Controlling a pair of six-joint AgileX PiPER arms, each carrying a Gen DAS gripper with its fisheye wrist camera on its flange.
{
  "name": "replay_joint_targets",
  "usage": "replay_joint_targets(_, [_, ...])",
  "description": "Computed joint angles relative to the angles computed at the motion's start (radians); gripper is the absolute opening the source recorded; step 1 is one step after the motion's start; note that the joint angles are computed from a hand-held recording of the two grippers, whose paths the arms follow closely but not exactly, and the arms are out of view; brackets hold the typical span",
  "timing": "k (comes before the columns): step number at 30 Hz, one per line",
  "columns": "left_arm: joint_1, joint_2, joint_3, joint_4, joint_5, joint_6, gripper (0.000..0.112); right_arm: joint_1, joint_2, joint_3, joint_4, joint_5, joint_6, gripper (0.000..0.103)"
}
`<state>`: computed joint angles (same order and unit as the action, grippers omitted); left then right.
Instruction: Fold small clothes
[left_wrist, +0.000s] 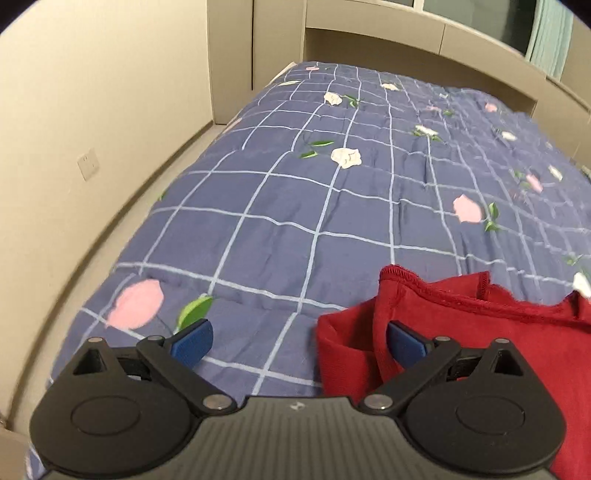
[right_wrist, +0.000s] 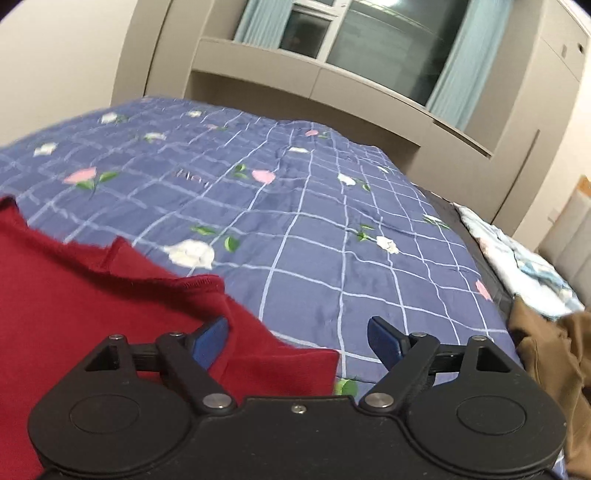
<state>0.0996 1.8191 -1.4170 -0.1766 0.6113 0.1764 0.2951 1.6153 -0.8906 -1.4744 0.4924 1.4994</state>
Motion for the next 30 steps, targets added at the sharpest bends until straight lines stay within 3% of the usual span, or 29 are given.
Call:
replay_joint_targets(7, [0.124, -0.084, 0.091, -0.388, 0.033, 0.297, 0.102, 0.1, -0.201, 0.193, -0.187, 0.025, 0.107, 0.086])
replay_joint_targets(12, [0.142, -0.233, 0.273, -0.483, 0.023, 0.512, 0.102, 0.276, -0.351, 0.336, -0.136, 0.122, 0.112, 0.091])
replay_joint_targets(17, [0.128, -0.395, 0.482, -0.493, -0.007, 0.624, 0.102, 0.476, -0.442, 0.417, 0.034, 0.226, 0.111, 0.097])
replay_joint_targets(22, [0.072, -0.465, 0.598, -0.278, -0.112, 0.457, 0.102, 0.559, -0.429, 0.453, 0.115, 0.336, 0.176, 0.098])
replay_joint_targets(27, [0.123, -0.462, 0.565, -0.297, -0.038, 0.43, 0.103, 0.487, -0.479, 0.468, 0.17, 0.328, 0.186, 0.101])
replay_joint_targets(30, [0.13, -0.5, 0.569, -0.285, -0.017, 0.406, 0.102, 0.562, -0.52, 0.462, 0.196, 0.403, 0.186, 0.1])
